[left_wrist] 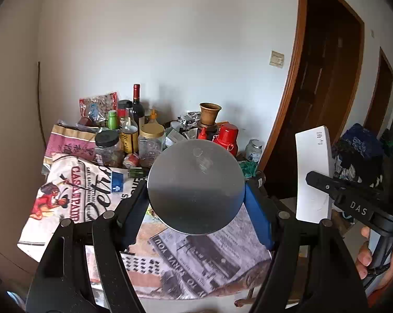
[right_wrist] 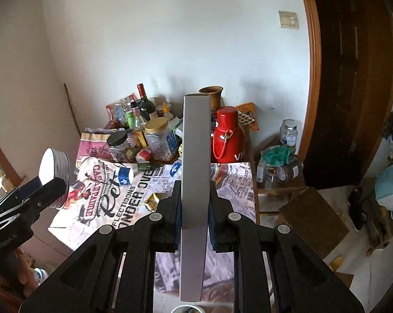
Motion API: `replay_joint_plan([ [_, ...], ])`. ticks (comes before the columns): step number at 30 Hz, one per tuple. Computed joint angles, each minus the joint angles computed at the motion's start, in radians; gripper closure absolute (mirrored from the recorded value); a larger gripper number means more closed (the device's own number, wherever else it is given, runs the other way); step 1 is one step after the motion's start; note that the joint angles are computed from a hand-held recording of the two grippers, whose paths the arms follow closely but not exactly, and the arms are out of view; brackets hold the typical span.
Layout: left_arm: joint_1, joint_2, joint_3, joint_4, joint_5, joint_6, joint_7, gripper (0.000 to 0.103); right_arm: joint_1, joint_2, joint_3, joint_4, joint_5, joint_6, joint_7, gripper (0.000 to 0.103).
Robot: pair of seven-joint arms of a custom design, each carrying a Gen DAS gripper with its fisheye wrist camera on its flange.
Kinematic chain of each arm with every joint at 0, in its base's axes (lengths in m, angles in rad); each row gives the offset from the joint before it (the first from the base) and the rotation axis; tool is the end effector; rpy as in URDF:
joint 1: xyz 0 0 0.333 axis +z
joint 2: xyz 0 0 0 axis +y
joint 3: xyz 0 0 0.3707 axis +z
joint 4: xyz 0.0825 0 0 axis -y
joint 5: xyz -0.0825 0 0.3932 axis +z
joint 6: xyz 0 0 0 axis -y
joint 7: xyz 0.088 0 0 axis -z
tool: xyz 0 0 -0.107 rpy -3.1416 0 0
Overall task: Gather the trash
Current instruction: 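Carry the tin lid and white box down over the white bucket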
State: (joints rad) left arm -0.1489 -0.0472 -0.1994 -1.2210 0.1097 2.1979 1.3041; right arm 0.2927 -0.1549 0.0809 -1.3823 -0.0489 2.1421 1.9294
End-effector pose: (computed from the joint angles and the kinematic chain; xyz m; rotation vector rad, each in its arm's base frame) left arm 0.5006 -0.1838 0.9545 -1.5673 1.7344 -1.0932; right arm 0.4689 0.1890 0.9263 -1.6325 1.5900 -0.5262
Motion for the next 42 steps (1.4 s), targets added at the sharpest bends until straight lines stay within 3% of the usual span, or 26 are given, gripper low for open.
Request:
replay_joint_plan([
  [4, 0.019, -0.116, 0.030, -0.128, -0.101, 0.040, 0.091, 0.032, 0.006, -0.063, 0.040, -0.054, -0.067, 0.007, 0.084, 0.088],
  [10, 0.052, -0.302, 0.082, -0.306, -0.248, 0.025, 0.241, 0.032, 0.028, -0.147, 0.122, -0.125, -0.159, -0.027, 0.272, 0.088],
  [19, 0.071, -0.518, 0.152, -0.489, -0.375, -0.056, 0.390, 0.032, 0.068, -0.249, 0.225, -0.192, -0.247, -0.137, 0.468, 0.088],
  [25, 0.071, -0.587, 0.163, -0.558, -0.424, -0.123, 0.436, 0.032, 0.091, -0.289, 0.271, -0.209, -0.260, -0.240, 0.543, 0.088],
  [32, 0.083, -0.612, 0.151, -0.595, -0.451, -0.192, 0.421, 0.032, 0.133, -0.306, 0.259, -0.237, -0.205, -0.319, 0.560, 0.088],
  [42, 0.118, -0.601, 0.098, -0.723, -0.423, -0.231, 0.334, 0.032, 0.204, -0.351, 0.162, -0.452, -0.038, -0.259, 0.499, 0.088],
])
